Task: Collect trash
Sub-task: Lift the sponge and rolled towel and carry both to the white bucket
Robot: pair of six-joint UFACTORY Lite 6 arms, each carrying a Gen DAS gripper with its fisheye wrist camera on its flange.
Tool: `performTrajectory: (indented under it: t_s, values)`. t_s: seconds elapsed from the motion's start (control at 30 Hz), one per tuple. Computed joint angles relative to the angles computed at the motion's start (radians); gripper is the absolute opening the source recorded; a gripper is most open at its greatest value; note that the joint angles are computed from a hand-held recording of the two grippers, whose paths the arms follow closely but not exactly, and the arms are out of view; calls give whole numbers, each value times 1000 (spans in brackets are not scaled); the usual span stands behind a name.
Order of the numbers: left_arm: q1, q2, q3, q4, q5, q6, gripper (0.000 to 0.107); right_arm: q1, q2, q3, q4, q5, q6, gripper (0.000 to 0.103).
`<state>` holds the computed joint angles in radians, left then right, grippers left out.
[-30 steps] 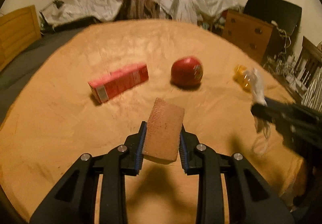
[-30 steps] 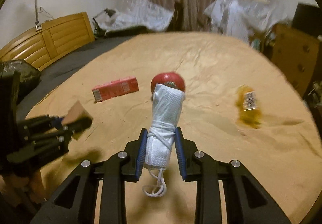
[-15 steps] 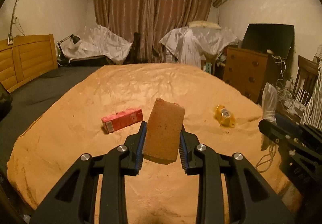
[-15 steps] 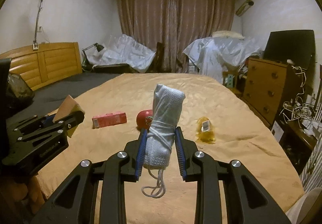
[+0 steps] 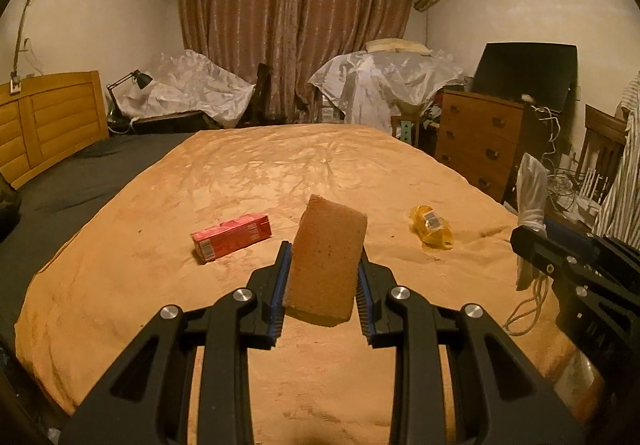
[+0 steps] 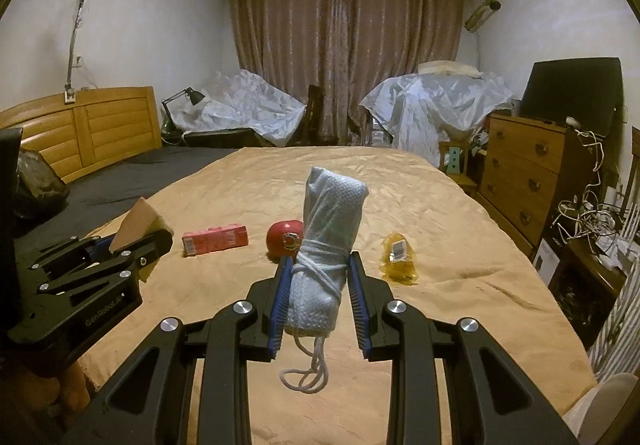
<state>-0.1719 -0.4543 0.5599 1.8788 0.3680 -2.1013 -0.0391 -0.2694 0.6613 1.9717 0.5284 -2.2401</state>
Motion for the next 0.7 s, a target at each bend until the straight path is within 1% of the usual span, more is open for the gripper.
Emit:
performTrajectory:
  t_s: [0.17,0.3,0.4,0.47,0.6,0.7]
  values:
    - [-70,42,42,-40,21,30,28,-121,-45,20,-202,40,169,29]
    - [-155,103,99,-70,51,45,28,-287,-89,28,-356,131,270,29]
    - [-229,145,141,-95,80,59,28,-449,-105,38,-442,235,304,29]
    - [-279,178,176,-114,102,72,28,-551,-94,58,-482,301,309,29]
    - [-381,241,241,-145,146,95,28,-770,-3,146,-548,441,288,29]
    - [-438,298,295,-164,158,105,28,-895,79,235,-589,511,279,29]
